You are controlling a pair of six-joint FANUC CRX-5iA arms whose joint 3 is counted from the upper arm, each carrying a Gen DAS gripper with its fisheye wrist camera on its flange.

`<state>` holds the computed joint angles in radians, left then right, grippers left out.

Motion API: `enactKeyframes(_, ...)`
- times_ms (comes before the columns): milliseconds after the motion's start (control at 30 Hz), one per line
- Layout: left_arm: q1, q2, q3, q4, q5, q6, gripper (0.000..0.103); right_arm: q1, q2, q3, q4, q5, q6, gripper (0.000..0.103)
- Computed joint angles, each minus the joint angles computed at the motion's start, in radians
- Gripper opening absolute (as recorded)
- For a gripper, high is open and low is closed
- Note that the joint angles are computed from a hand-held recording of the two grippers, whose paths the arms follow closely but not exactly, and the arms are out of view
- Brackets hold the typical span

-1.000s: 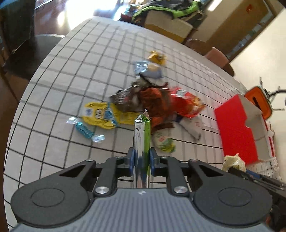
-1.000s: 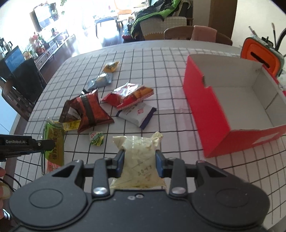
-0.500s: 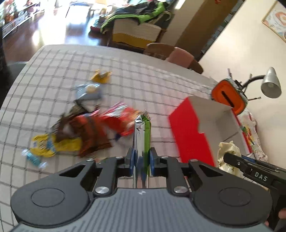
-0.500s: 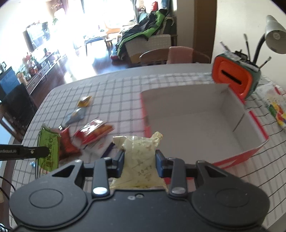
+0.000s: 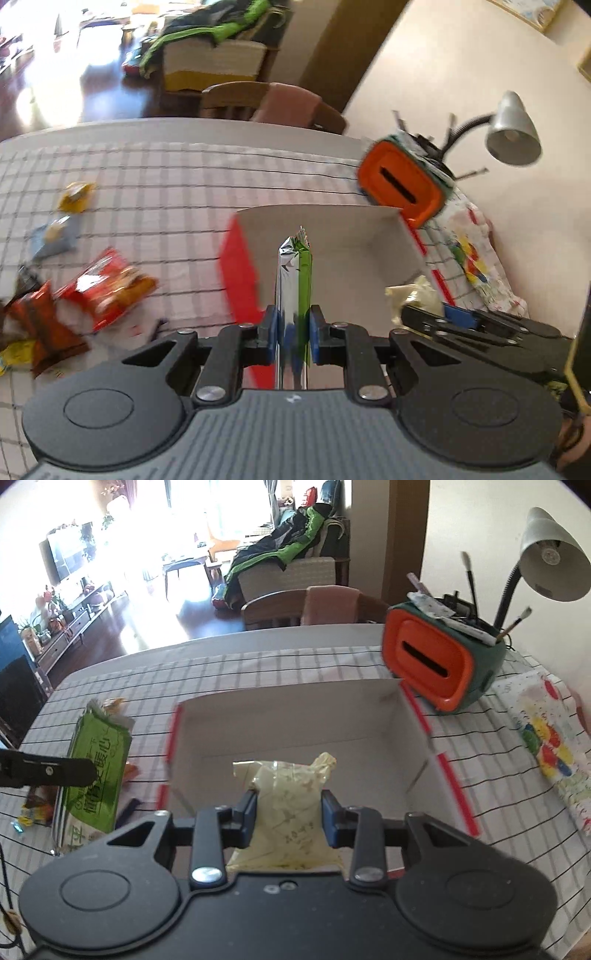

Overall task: Organize snacks
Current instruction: 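Release the wafer bar into the red box while the right tool drops the bread bag there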

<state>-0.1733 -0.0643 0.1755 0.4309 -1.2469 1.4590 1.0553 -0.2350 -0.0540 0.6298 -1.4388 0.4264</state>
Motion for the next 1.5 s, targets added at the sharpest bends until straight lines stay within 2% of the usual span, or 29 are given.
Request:
enactKeyframes(133, -0.086, 0.075, 0.095, -0.047, -0.001, 0.036, 0.017, -0.057, -0.022, -0.018, -0.032, 0.006, 0.048, 0.034)
enactKeyframes(367, -0.189, 0.233, 0.257, -0.13, -0.055, 0.118, 0.017, -0.141, -0.032, -0.04, -0.094, 0.035, 0.137, 0.034)
enactKeyframes(667, -0.24, 0.364, 0.374, -0.207, -0.131, 0.176, 0.017, -0.222, 0.009, -0.035, -0.201, 0.068, 0.255, 0.034)
enactKeyframes(1000, -0.265, 0.424, 0.436, -0.252, -0.192, 0.168, 0.017, -0.258, 0.046, -0.014, -0.277, 0.056, 0.322, 0.034)
enactKeyframes(1200, -0.279, 0.467, 0.504, -0.286, -0.259, 0.176, 0.017, -0.27, 0.056, -0.001, -0.314, 0.037, 0.334, 0.034)
enactKeyframes(1367, -0.276, 0.46, 0.501, -0.285, -0.251, 0.17, 0.017, -0.263, 0.051, 0.0, -0.312, 0.031, 0.318, 0.035)
enactKeyframes(1500, -0.266, 0.42, 0.458, -0.271, -0.217, 0.164, 0.018, -0.244, 0.02, -0.017, -0.291, 0.033, 0.275, 0.037)
